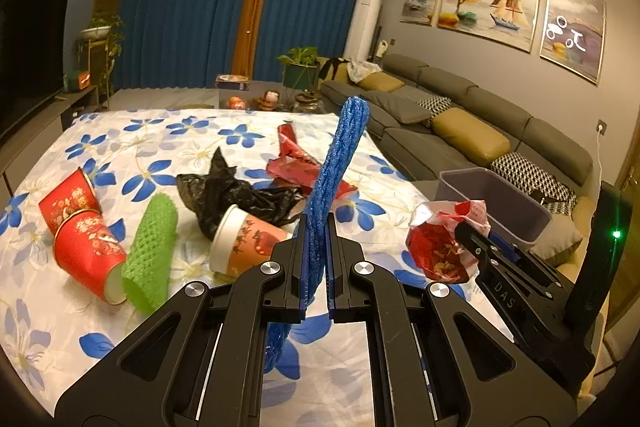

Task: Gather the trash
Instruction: 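Carry the blue net and red-and-white wrapper with both tools over the grey bin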

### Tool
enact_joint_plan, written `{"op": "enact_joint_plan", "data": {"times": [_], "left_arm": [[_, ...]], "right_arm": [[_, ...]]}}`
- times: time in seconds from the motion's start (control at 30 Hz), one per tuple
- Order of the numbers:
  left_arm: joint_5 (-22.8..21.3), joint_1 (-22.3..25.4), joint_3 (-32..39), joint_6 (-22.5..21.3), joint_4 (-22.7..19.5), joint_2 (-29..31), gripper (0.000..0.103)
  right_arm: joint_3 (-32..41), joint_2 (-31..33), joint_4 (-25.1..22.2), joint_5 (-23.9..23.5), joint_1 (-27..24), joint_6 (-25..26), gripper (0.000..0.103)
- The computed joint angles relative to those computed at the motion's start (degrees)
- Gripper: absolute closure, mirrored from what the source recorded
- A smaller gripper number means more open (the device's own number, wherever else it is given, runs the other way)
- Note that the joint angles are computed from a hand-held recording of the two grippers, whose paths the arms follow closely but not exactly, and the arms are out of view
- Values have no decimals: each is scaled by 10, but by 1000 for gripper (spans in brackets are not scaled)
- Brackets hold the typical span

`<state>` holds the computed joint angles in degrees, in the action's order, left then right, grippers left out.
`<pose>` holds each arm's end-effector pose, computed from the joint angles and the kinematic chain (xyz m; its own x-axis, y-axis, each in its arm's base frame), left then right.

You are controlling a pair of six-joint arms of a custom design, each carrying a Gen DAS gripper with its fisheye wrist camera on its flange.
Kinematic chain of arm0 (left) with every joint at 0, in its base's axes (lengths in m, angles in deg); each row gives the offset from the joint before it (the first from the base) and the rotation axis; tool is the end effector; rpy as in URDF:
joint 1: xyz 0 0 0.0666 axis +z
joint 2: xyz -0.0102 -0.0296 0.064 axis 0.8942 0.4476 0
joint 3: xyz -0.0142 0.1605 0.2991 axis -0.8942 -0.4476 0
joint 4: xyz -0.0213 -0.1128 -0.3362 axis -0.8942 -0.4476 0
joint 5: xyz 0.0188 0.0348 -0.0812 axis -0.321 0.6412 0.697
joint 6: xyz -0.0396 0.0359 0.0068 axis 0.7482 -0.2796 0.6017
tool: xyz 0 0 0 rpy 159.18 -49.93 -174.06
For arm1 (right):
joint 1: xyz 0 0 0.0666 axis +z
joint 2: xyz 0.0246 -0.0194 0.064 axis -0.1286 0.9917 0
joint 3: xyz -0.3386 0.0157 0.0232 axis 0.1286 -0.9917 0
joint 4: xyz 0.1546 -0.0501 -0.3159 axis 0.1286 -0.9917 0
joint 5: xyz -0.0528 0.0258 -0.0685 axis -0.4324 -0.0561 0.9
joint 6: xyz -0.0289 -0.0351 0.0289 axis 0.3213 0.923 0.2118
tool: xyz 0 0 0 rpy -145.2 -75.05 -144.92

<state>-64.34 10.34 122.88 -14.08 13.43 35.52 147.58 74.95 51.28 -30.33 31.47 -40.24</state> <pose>0.3154 -0.3894 0.4793 -0.5031 -0.0795 -0.8606 0.1836 0.9632 -0.1963 0.3179 0.2322 0.4520 -0.4391 0.1300 -0.8890 -0.0060 0.9890 0.1476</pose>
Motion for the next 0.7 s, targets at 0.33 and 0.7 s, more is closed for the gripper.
{"op": "enact_joint_plan", "data": {"times": [0.33,0.7], "left_arm": [[11,-7,54,-25,-11,41,97],[50,-9,144,-63,-12,104,97]], "right_arm": [[-10,-13,8,-5,-19,9,80],[-13,-32,12,-30,-76,35,80]]}}
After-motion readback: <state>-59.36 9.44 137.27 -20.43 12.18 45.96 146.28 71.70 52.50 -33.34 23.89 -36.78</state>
